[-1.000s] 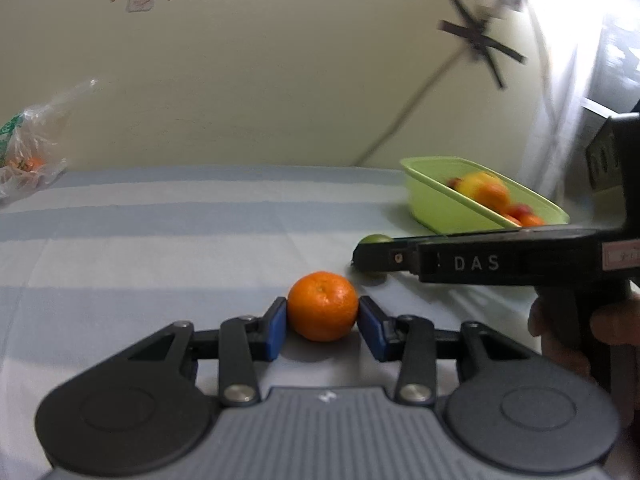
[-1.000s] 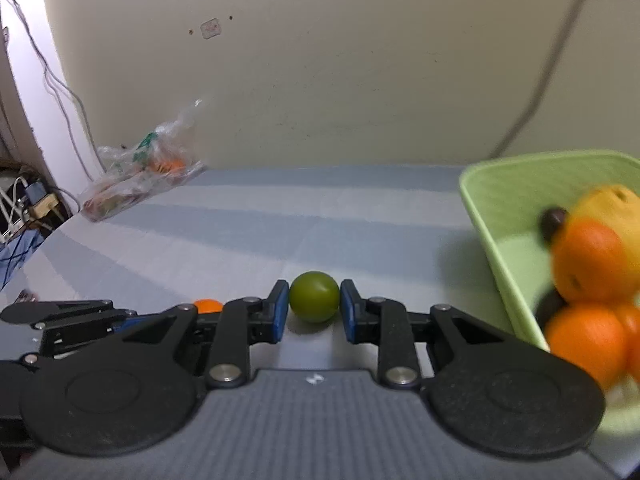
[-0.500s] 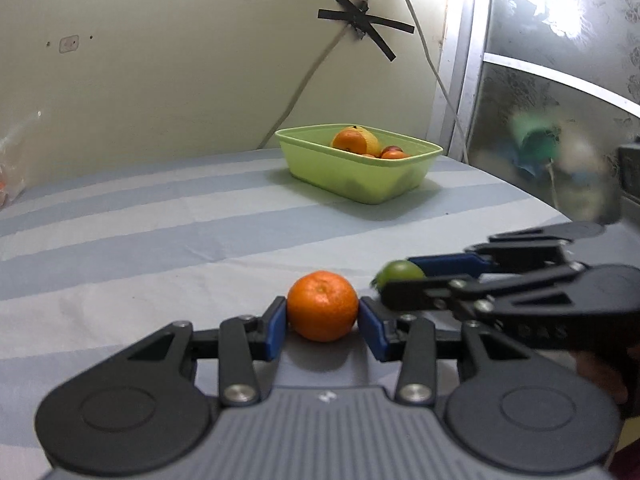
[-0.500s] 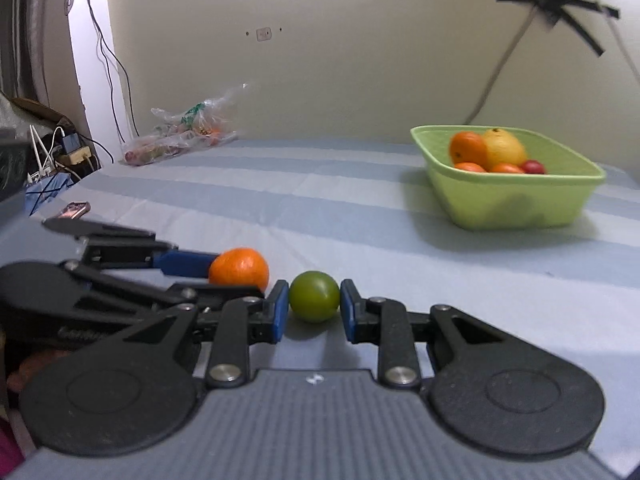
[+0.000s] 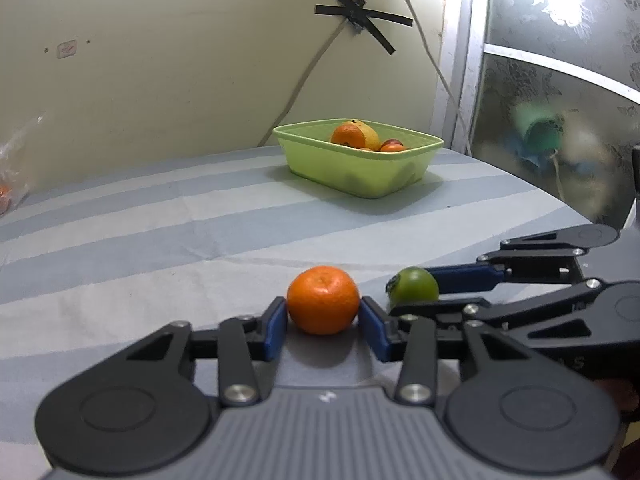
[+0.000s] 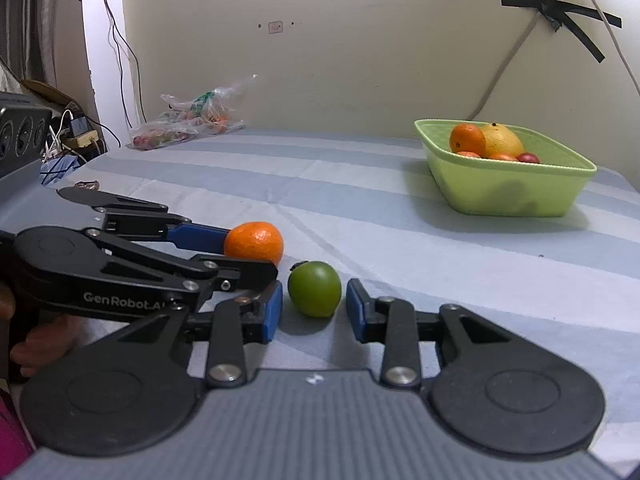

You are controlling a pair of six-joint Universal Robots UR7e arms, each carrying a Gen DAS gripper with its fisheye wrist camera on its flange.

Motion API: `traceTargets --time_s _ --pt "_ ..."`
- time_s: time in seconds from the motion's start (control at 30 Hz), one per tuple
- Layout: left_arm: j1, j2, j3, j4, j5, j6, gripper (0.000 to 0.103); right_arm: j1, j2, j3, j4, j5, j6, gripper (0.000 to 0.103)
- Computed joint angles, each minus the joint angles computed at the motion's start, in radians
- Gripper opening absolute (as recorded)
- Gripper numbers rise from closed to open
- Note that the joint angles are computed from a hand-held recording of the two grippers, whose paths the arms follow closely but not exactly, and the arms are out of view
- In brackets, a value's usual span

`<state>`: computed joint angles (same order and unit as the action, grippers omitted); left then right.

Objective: Organize fruits
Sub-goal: 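Carry the mandarin and green tomato into the green basket and release them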

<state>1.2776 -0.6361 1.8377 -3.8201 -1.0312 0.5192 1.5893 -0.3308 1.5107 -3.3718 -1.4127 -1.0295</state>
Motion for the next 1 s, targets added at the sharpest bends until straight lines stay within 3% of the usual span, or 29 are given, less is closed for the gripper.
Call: traceTargets --time_s 0.03,0.2,0.37,0.6,0.73,0.8,0.87,1.0 --pt "-0.001 -0.004 -0.007 0.021 -0.003 -0.002 0.038 -0.003 -0.003 0.006 -0.003 0.007 -0.001 0.031" --pt "-0.007 -0.017 -0.090 0.131 -0.070 -0.003 0.038 -0.015 0.001 -0.016 -0.085 0.070 0.023 0.031" --pt "-0.016 0.050 -0.296 0.224 -0.113 0.044 0.038 -0.014 0.041 -0.147 -0.161 0.105 0.066 0.031" --pt "0.013 0.150 -0.610 0.479 -0.107 -0.107 0.039 -0.003 0.151 -0.432 -0.097 0.062 0.127 0.031" --pt "0.025 0.195 -0.718 0.526 -0.094 -0.113 0.043 -0.003 0.202 -0.528 -0.046 0.040 0.152 0.032" --pt "0.031 0.212 -0.753 0.530 -0.101 -0.101 0.047 -0.002 0.209 -0.544 -0.028 0.027 0.150 0.035" --pt "0.033 0.225 -0.774 0.525 -0.097 -0.090 0.047 0.000 0.211 -0.548 -0.040 0.031 0.155 0.051" --pt "0.031 0.218 -0.760 0.509 -0.081 -0.098 0.051 0.004 0.201 -0.526 -0.083 0.045 0.196 0.053"
